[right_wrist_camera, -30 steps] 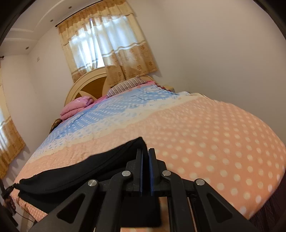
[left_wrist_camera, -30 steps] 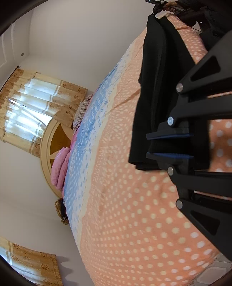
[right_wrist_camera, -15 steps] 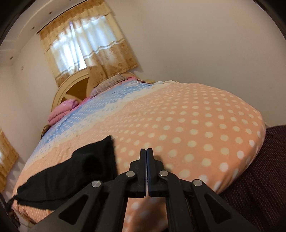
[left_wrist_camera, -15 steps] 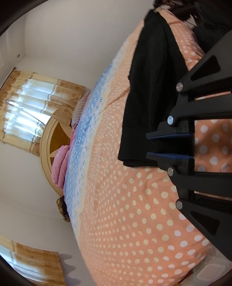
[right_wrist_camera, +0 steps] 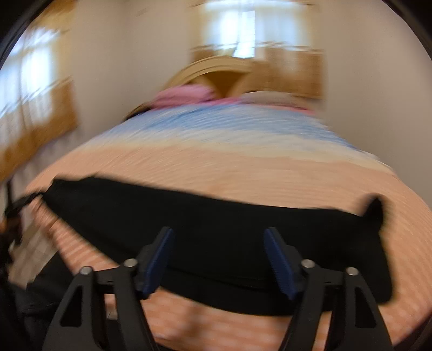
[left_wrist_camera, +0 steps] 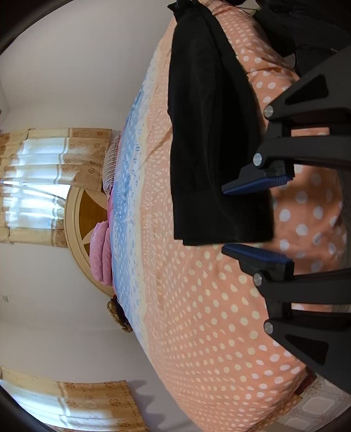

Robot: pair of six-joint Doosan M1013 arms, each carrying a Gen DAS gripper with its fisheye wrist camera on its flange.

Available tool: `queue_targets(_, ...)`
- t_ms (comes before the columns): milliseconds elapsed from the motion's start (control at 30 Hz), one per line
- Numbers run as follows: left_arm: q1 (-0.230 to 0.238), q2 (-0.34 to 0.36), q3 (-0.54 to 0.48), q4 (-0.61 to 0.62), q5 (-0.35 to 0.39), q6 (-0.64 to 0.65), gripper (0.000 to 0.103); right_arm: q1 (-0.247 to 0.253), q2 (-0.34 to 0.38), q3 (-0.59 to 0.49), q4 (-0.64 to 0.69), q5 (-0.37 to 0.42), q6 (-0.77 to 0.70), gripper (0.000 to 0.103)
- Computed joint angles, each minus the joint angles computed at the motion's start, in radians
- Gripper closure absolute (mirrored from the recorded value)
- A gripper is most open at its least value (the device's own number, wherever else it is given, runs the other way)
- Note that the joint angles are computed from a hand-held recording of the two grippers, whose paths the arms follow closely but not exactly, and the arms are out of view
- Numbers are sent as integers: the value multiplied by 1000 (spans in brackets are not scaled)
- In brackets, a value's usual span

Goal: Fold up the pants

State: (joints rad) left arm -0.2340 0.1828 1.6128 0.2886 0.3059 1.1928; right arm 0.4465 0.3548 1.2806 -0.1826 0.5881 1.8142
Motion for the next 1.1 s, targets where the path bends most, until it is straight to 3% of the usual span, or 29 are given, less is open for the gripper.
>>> queue_targets(67,-5,11,-14,51,17,-36,70,25,43,-55,51,43,-108,45)
queue_targets(233,-15,18,-29,123,33,-27,83,77,145,-189,186,140,-360,46)
queue_targets(400,-22,24,-46,160,43,8,87,105,217,-284,150,214,-441,46)
queue_targets(467,-18,29,-54,145,44,28,87,116,238,-313,102,243,-427,56)
queue_targets(500,-17,33,-60,139,46,36,87,119,250,-331,84,260,-425,73)
queue_targets(533,-16,37,-66,135,48,44,88,120,255,-338,74,271,-430,82)
queue_targets(567,-16,42,-73,130,51,55,88,116,250,-334,83,270,-439,84)
queue_targets(600,-15,47,-81,127,52,64,88,114,247,-332,96,266,-452,94)
queue_targets(633,-15,51,-89,129,55,68,89,115,244,-330,87,258,-449,99)
queue_targets(833,-21,37,-85,171,5,80,90,111,184,-282,116,173,-461,100)
queue_targets(1000,-7,23,-32,115,27,101,90,118,184,-246,128,220,-484,100)
queue_targets(1100,1,-1,15,77,-3,101,86,117,194,-239,130,236,-477,100)
